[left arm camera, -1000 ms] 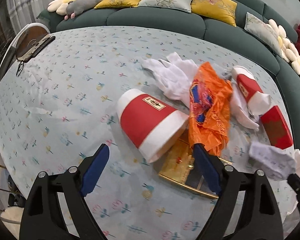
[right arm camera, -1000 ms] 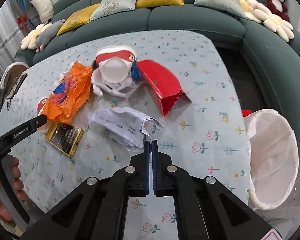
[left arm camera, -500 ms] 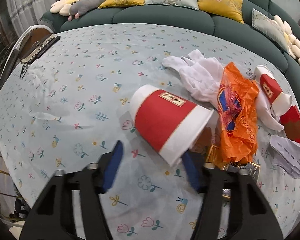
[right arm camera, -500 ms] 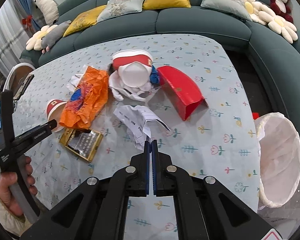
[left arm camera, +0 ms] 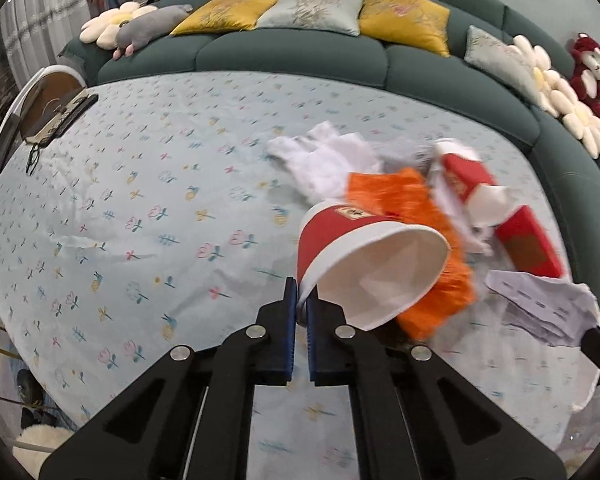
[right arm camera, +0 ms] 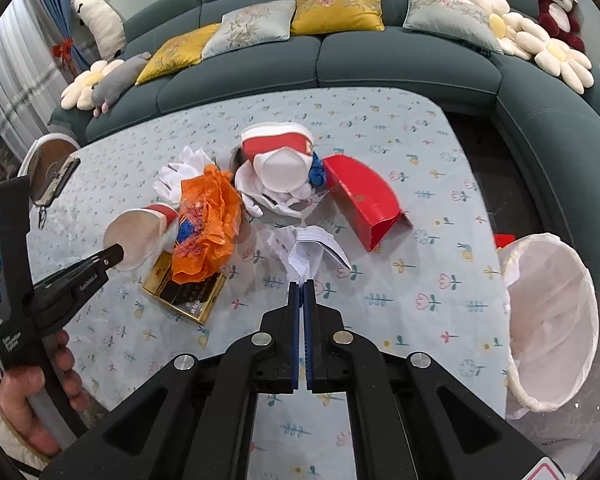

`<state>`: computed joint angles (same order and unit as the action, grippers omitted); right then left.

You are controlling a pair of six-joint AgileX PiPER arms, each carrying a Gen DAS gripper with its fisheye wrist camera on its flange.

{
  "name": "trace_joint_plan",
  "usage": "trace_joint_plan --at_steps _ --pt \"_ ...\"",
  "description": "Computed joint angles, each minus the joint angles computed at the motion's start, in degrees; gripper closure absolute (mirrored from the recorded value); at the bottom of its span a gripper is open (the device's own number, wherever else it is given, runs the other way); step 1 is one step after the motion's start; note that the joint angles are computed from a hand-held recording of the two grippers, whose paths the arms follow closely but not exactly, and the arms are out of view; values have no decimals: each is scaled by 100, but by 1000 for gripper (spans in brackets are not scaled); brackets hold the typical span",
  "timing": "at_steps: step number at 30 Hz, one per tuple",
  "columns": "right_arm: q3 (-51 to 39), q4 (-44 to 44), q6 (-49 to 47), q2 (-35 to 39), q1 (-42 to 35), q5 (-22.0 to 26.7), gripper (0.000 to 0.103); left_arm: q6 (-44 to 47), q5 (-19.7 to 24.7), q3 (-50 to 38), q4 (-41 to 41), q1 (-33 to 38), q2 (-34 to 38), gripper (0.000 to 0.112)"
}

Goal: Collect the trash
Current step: 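Grasp the white paper receipts with the right tool while the left tool grasps the red-and-white paper cup, then carry the cup and receipts over the white bin and open both tools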

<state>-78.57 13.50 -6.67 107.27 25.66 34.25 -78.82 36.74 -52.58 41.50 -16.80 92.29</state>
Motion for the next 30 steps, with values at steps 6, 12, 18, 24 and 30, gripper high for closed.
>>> trace_joint_plan --at_steps 6,12,18,24,30 --pt "446 234 -275 -571 -330 -69 101 -166 443 -496 -41 -841 -9 108" --pt "890 477 -661 -1112 -896 -90 101 -170 882 -1312 -79 -1741 402 108" --pt "1352 917 -1355 -1537 -1789 -86 101 196 1201 -2397 -279 -2400 1086 108" --pt "1604 1275 -2052 -1673 -2699 -48 101 750 1474 -3621 -582 -2842 1896 108" --pt "1606 1515 -2581 -1526 -3502 -19 101 1392 1826 -4962 -962 -3120 2768 108"
